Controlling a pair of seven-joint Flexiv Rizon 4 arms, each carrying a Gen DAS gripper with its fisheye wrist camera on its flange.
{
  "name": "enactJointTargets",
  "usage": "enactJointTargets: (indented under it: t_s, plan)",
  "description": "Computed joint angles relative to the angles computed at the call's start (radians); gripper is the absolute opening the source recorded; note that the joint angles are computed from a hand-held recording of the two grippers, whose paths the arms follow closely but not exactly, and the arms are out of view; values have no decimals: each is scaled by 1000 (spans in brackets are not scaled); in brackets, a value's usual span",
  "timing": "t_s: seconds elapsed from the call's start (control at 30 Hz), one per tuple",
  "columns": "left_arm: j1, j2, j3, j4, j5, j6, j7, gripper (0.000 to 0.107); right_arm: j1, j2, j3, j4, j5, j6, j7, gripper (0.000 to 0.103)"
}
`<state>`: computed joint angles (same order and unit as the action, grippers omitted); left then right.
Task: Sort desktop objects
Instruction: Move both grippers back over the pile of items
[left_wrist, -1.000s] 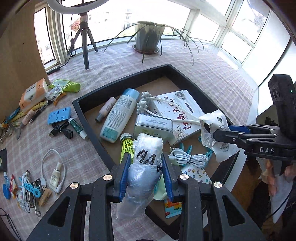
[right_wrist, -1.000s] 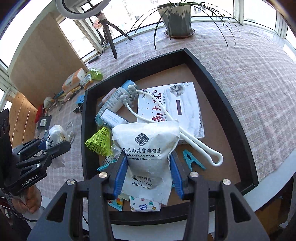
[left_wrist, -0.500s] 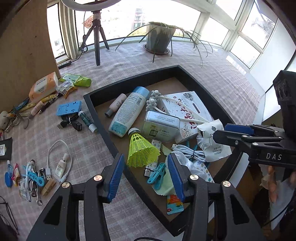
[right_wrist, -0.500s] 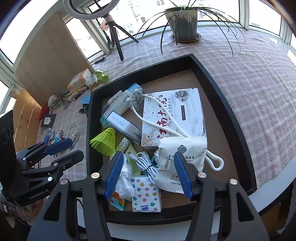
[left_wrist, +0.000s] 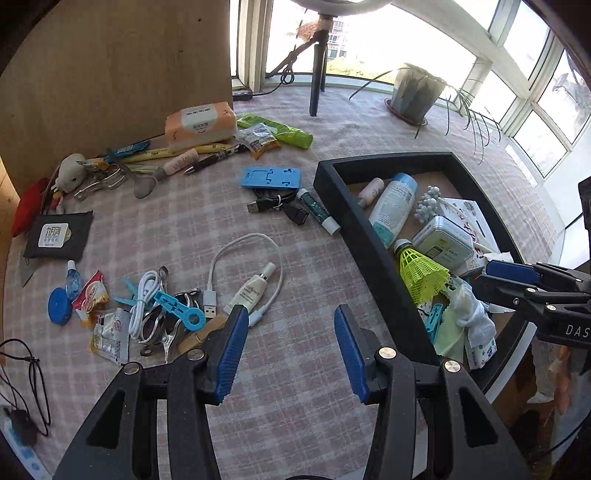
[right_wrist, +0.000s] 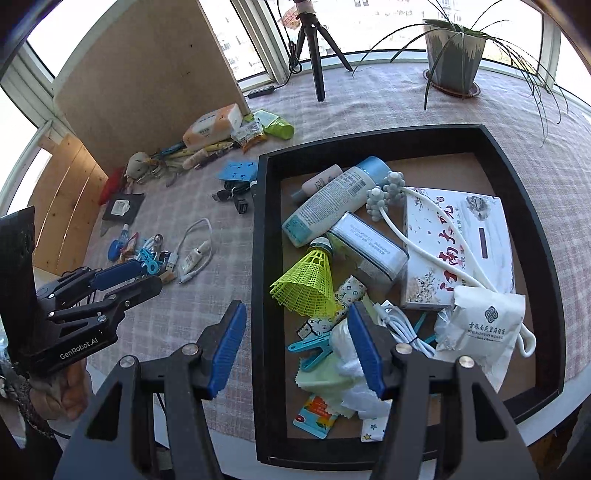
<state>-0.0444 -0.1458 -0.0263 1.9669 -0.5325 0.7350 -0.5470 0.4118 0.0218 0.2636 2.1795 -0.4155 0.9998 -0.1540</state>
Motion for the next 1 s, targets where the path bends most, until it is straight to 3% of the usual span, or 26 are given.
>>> enactJointTargets:
  t_s: [0.5, 0.8, 1.0]
  plan:
    - [202, -307, 39, -342, 106, -20, -88, 46, 144, -369, -53, -469, 8, -123, -189, 61]
    - [260, -446, 23, -525, 176, -97, -69, 46, 170, -636, -58, -822, 175, -135, -330, 61]
    - [269, -504, 13, -616, 189, -165, -81, 47, 188, -830, -61, -1122, 265, -279, -432, 58]
